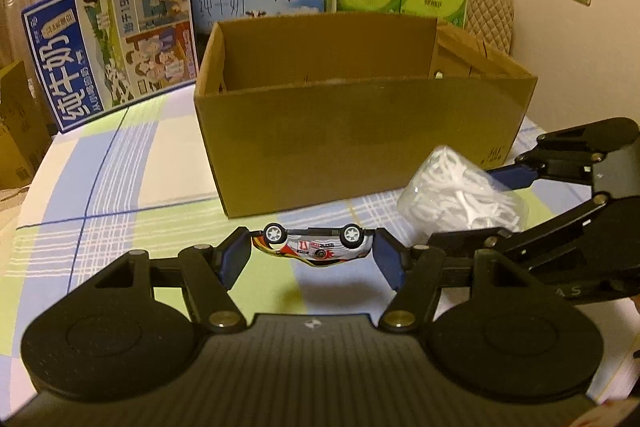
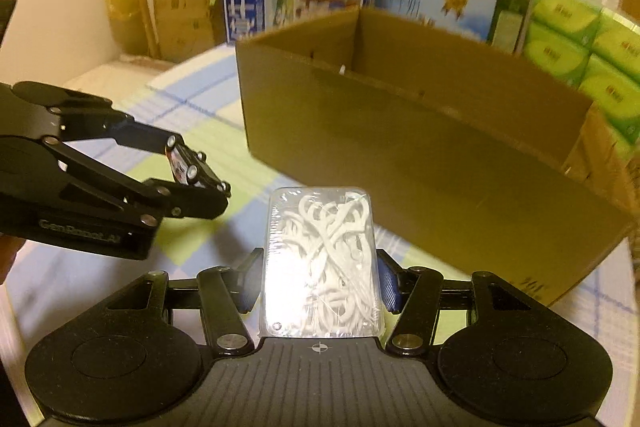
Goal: Organize rigid objects
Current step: 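Grasp the clear floss-pick pack with the right tool, then carry car and floss pack over the box and open the left tool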
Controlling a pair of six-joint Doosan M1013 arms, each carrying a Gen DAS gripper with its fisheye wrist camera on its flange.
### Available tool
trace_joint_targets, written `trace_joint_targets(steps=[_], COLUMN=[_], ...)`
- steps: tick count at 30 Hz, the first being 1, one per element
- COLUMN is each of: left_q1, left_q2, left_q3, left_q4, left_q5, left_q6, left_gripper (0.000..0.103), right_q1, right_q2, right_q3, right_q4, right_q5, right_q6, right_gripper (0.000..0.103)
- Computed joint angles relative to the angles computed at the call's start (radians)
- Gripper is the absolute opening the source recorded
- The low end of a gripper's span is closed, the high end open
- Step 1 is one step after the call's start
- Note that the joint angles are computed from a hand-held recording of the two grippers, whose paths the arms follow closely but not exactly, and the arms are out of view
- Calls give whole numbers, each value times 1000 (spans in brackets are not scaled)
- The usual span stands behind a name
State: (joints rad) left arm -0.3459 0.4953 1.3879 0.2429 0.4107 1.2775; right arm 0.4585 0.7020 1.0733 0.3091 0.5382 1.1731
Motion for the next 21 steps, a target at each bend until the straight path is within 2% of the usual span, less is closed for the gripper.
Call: trace_joint_targets(steps=[7,13,15,17,19,21], left_q1=[-11,-20,-22,-23,-21,-19], left_q2=[-10,-14,-11,-2,13,30], left_q3=[-17,-42,-58,-83,-117,-151], left_q4=[92,120,126,142,156,172], left_q5=[-47,-78,-91,-101,-101,-100], left_q6=[-117,-143,-142,-149,-157,-169], left_gripper=[63,63,63,63,63,63], right_q1=[0,0,-5,-8,-11,-15], right_q2=[-47,-54,-58,-65,-67,-60], right_q3=[62,63,66,72,68,49], right_q4=[-13,-116,-125,-176,-306,-454], right_q5=[-175,-210,-249,-303,-339,-338], right_q6=[53,178,204,282,452,636], right_gripper=[54,54,54,54,54,54])
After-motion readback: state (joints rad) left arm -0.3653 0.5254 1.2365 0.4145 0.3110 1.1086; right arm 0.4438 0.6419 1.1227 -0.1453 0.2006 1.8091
